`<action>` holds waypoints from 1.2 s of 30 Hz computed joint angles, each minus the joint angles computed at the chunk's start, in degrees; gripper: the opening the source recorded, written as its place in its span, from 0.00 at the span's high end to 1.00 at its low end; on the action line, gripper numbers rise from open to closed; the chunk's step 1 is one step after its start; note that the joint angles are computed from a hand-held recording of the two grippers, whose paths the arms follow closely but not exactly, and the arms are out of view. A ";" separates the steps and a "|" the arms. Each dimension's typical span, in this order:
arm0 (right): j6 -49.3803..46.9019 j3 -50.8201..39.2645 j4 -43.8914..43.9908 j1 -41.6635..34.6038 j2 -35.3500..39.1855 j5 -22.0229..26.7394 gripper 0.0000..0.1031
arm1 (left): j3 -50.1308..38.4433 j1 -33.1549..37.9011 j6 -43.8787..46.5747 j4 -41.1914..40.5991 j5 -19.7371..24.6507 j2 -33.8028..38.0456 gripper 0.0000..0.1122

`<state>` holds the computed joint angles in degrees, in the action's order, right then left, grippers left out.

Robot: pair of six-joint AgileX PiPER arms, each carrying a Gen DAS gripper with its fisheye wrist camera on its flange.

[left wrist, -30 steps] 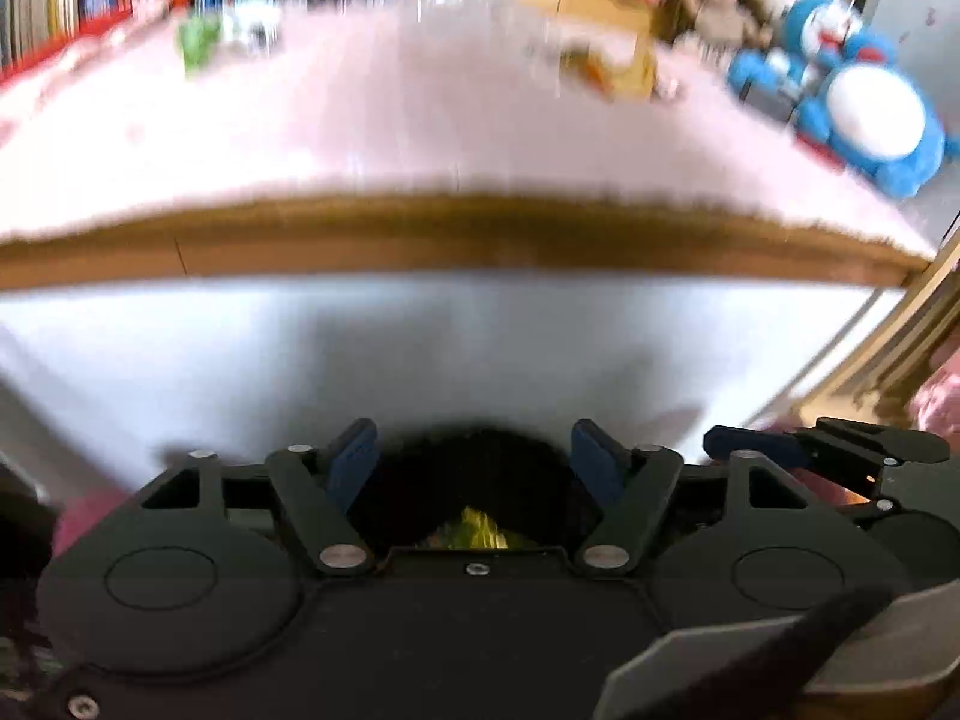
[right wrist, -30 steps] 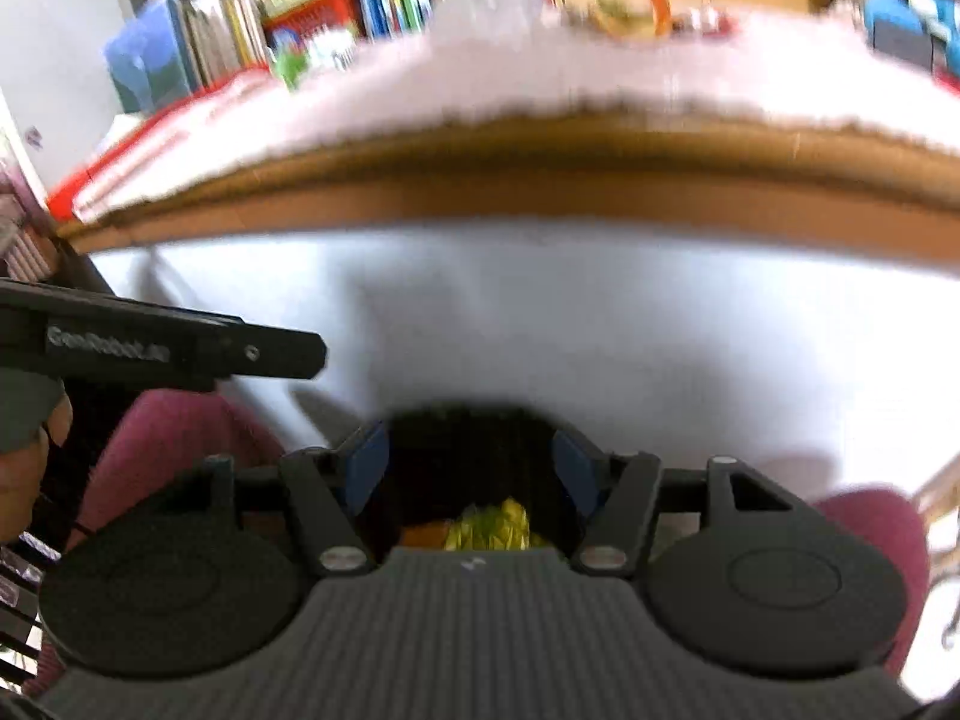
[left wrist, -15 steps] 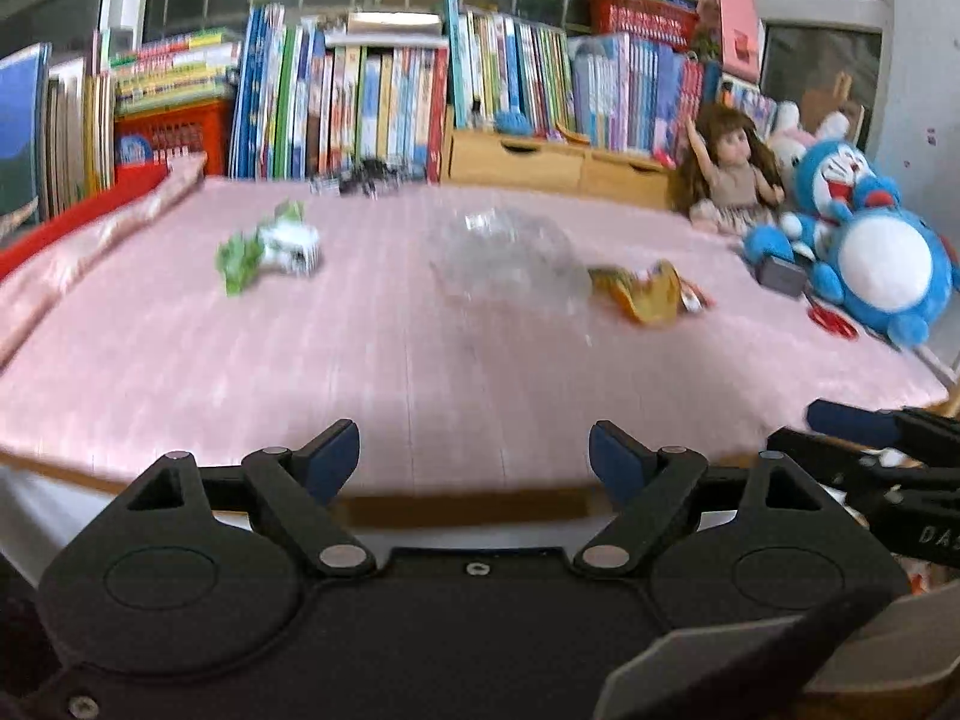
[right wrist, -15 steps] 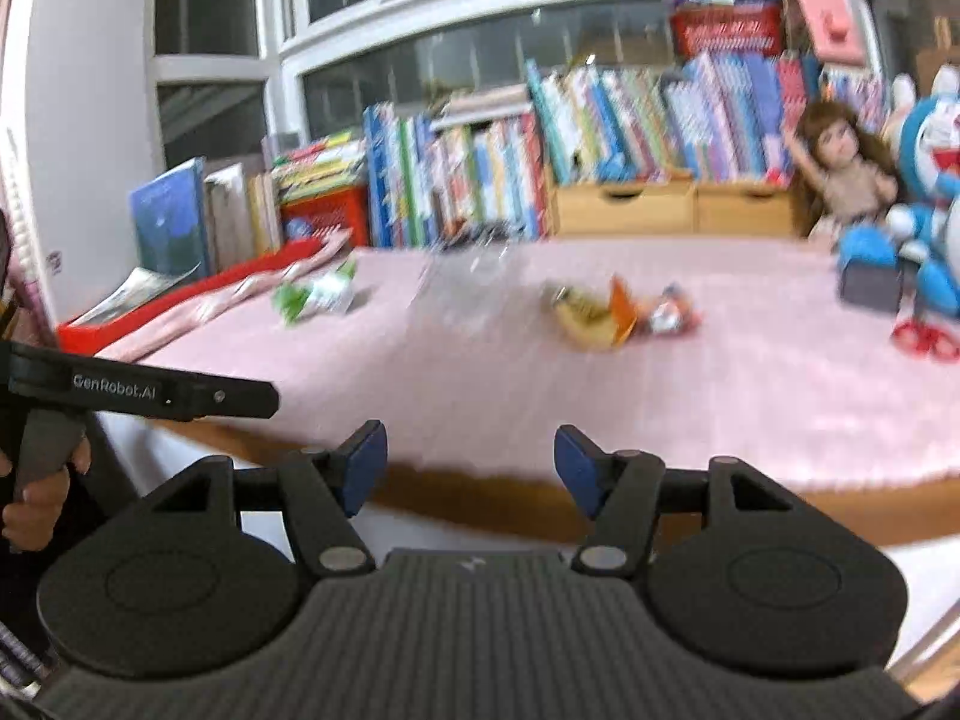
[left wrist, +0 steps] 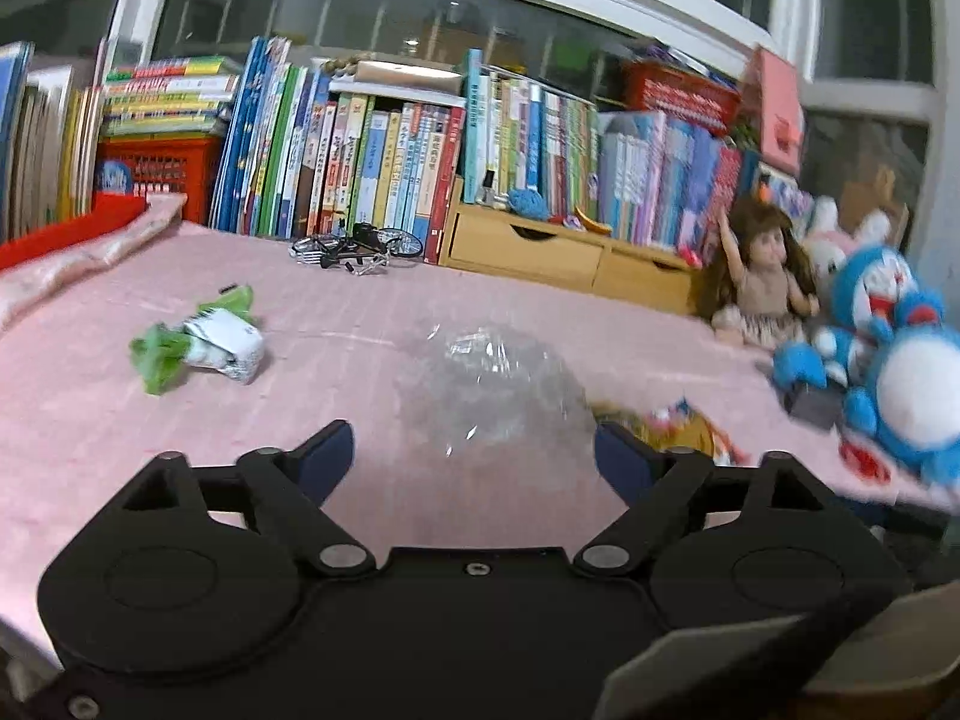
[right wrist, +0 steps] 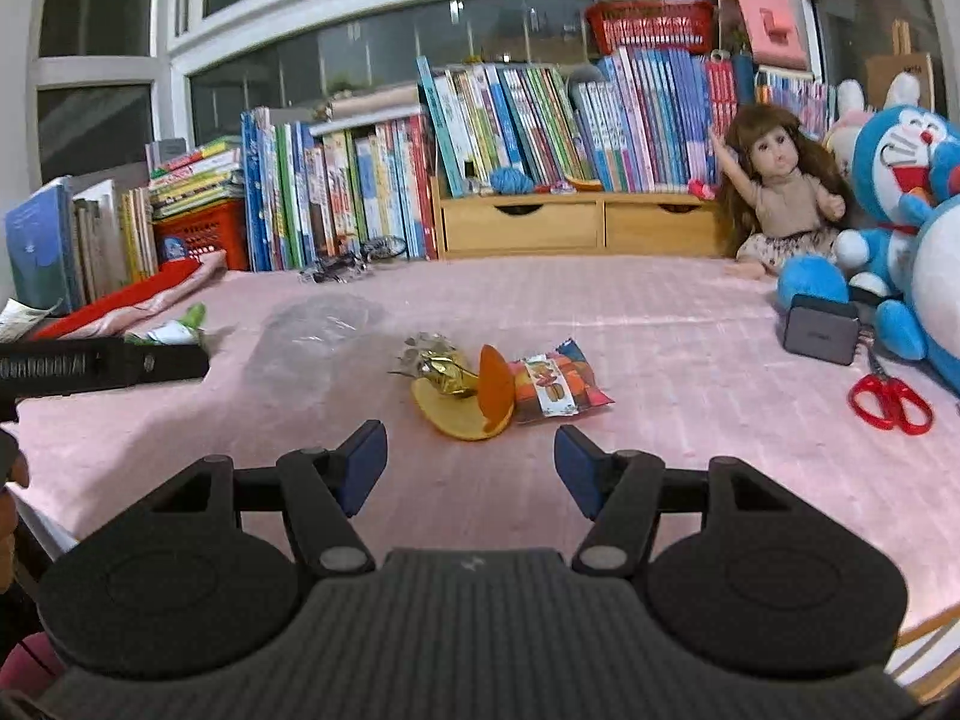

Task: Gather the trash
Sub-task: 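Raise both open tools back over the table, then grasp the clear plastic bag with the left tool while the right tool grasps the orange peel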

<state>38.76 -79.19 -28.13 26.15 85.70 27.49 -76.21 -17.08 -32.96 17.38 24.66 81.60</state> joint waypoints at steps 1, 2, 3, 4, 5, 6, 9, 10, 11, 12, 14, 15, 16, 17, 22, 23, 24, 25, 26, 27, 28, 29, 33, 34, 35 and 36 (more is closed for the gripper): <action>0.07 -0.88 -0.12 -0.07 1.27 0.00 0.28 | -1.19 0.13 -1.79 0.76 0.12 1.62 0.20; 0.10 -1.29 -0.20 -0.15 2.15 -0.25 0.28 | -3.08 0.31 -3.15 1.39 0.79 3.72 0.20; 0.49 -1.85 -0.58 -0.12 2.99 -0.28 0.28 | -4.69 0.35 -4.23 2.07 1.51 5.39 0.19; 0.70 -2.86 -0.74 -0.15 4.20 -0.22 0.28 | -6.26 0.27 -5.52 3.07 2.00 7.08 0.19; 0.70 -3.68 -0.69 -0.17 5.12 -0.21 0.27 | -7.06 0.12 -7.20 4.49 1.80 8.26 0.18; 0.70 -4.63 -0.71 -0.15 6.14 -0.07 0.25 | -7.52 0.11 -8.60 5.68 1.10 9.23 0.16; -1.56 -8.19 0.10 -0.01 9.56 0.85 0.22 | -8.37 -0.45 -11.67 8.68 -0.73 11.46 0.14; -1.88 -9.19 -0.43 0.19 10.53 1.33 0.22 | -9.06 -0.55 -11.23 8.57 -0.79 12.25 0.14; -2.44 -10.37 -0.75 0.41 11.55 2.03 0.22 | -10.25 -0.82 -10.71 8.48 -0.32 13.32 0.13; -3.36 -11.65 -0.49 0.43 12.53 2.68 0.22 | -11.38 -0.93 -10.16 8.34 0.08 14.43 0.13; -4.82 -14.05 0.16 0.33 14.46 3.82 0.22 | -13.15 -1.55 -9.90 8.83 1.24 16.15 0.13; -5.70 -15.15 0.89 0.13 15.29 4.32 0.22 | -13.79 -1.65 -9.34 8.56 1.46 16.86 0.13; -6.41 -16.10 1.66 -0.01 15.93 4.92 0.22 | -14.65 -1.64 -8.42 7.80 1.77 17.71 0.13; -7.53 -17.11 3.00 -0.19 16.47 5.67 0.22 | -15.02 -1.53 -7.34 6.61 1.66 18.18 0.14; -7.72 -16.85 1.39 0.43 16.42 5.38 0.33 | -14.70 -0.29 0.91 -3.45 -0.56 18.37 0.33; -6.53 -16.65 -0.15 0.78 16.39 5.48 0.37 | -14.63 -0.60 0.37 -2.46 -0.35 18.27 0.37; -5.64 -16.35 -1.19 0.97 16.24 5.37 0.45 | -14.28 -0.92 -0.30 -0.97 -0.29 17.89 0.42; -5.13 -15.72 -1.63 1.02 15.88 4.73 0.47 | -13.88 -1.27 -0.81 0.55 -0.32 17.61 0.44; -4.30 -15.27 -2.34 1.12 15.59 4.38 0.49 | -13.53 -1.40 -0.66 0.96 -0.19 17.17 0.47; -3.19 -14.63 -3.25 1.23 15.18 3.88 0.52 | -12.92 -1.51 -0.76 1.28 -0.25 16.60 0.49; -2.24 -13.84 -3.97 1.31 14.68 3.29 0.55 | -12.40 -1.55 -0.86 1.30 -0.16 15.99 0.50; -1.56 -12.97 -4.44 1.34 14.09 2.63 0.57 | -11.93 -1.47 -0.93 1.17 -0.07 15.39 0.51; 1.02 -9.68 -7.13 1.87 11.47 0.79 0.60 | -7.82 -1.46 -4.27 4.42 -1.19 11.16 0.51; 1.29 -9.07 -7.29 1.98 10.89 0.54 0.60 | -6.53 -1.62 -5.54 5.86 -1.63 9.91 0.51; 1.39 -8.32 -7.14 2.07 10.21 0.20 0.60 | -5.21 -1.71 -6.18 6.83 -2.05 8.48 0.51; 1.32 -7.53 -6.87 2.17 9.46 -0.12 0.60 | -3.99 -1.85 -6.80 7.81 -2.38 7.17 0.51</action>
